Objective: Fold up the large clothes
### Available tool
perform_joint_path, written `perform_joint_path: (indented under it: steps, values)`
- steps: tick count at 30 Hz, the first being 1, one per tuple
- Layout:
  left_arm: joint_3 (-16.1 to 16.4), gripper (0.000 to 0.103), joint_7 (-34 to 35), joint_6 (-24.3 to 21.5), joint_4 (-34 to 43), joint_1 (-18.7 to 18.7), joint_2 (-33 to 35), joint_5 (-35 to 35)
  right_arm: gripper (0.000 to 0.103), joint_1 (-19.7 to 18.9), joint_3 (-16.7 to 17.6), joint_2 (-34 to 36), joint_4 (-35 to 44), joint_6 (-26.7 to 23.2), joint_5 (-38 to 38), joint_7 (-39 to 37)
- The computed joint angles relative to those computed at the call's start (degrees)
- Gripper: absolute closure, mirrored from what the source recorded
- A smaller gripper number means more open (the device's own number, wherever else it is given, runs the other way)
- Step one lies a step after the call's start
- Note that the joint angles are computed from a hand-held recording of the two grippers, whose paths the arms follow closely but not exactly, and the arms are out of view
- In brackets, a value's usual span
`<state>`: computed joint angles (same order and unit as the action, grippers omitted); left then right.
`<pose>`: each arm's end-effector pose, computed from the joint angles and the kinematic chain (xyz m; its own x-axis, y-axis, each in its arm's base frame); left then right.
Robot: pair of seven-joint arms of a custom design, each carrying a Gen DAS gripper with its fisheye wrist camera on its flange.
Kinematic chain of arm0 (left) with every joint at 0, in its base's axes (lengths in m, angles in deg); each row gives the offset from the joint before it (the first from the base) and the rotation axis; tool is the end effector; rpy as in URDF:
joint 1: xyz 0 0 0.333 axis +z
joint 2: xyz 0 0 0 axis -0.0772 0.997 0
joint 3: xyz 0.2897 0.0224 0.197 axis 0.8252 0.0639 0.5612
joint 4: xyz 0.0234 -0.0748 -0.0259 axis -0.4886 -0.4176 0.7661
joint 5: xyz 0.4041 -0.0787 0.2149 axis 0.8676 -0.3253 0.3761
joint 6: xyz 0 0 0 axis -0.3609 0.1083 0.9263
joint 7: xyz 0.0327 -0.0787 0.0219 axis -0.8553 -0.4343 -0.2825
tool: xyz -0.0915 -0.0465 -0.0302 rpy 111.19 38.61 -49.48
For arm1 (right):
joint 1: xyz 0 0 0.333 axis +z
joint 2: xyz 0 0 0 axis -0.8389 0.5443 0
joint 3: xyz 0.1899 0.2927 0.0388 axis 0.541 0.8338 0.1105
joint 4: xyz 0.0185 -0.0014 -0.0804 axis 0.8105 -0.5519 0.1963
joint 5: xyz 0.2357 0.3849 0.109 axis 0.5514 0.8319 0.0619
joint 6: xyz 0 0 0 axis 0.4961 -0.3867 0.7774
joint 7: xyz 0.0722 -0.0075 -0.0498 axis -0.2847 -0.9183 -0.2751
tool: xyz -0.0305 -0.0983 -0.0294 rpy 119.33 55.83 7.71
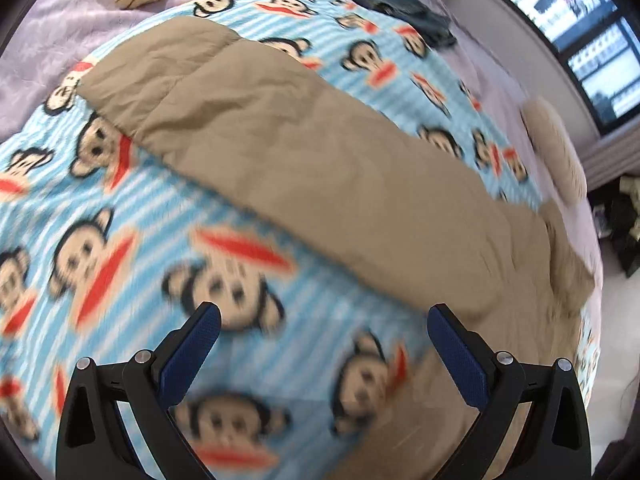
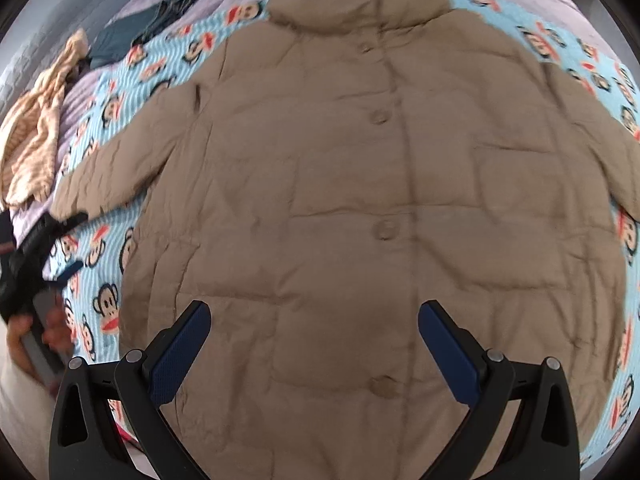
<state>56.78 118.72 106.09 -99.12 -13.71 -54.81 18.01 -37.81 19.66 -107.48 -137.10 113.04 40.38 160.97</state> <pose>0.5985 -0.2136 0.4283 0.2349 -0.8964 0.3758 -0.8967 -0.3490 -0.2721 0.4393 0.2318 0.4819 -0.3266 -0.9274 -0.1824 -0.9020 0.3635 -0.2331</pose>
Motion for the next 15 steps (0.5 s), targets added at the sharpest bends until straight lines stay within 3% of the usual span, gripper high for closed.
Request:
perform_joint_path:
  steps: [6,11,13,14,15]
  values:
    - [-0.4,0.0,9.4,4.7,4.5,3.5,7.9,-12.0,0.0,0.5,0.8,4.0,1.1,4.2,-1.2,0.5]
    - [0.4,0.0,5.7,7.8,9.4,4.0,12.0,-8.6,0.0,0.4,0.8,6.2,2.6,7.6,-2.6,1.4]
    - [1.2,0.013,2.4,7.3,11.0,4.0,13.1,-5.6,0.0,0.3,0.6,6.9,3.3,8.2,-2.7,1.7]
    - [1.5,0.039,0.6,5.9,12.0,4.0,13.6,-4.2,0.0,0.2,0.7,7.4,3.8,8.5,-3.1,2.0]
    - [1.0,0.071,0.9,5.0,12.8,4.8,14.1,-4.7,0.0,0.0,0.7,7.8,4.3,8.8,-3.6,2.3]
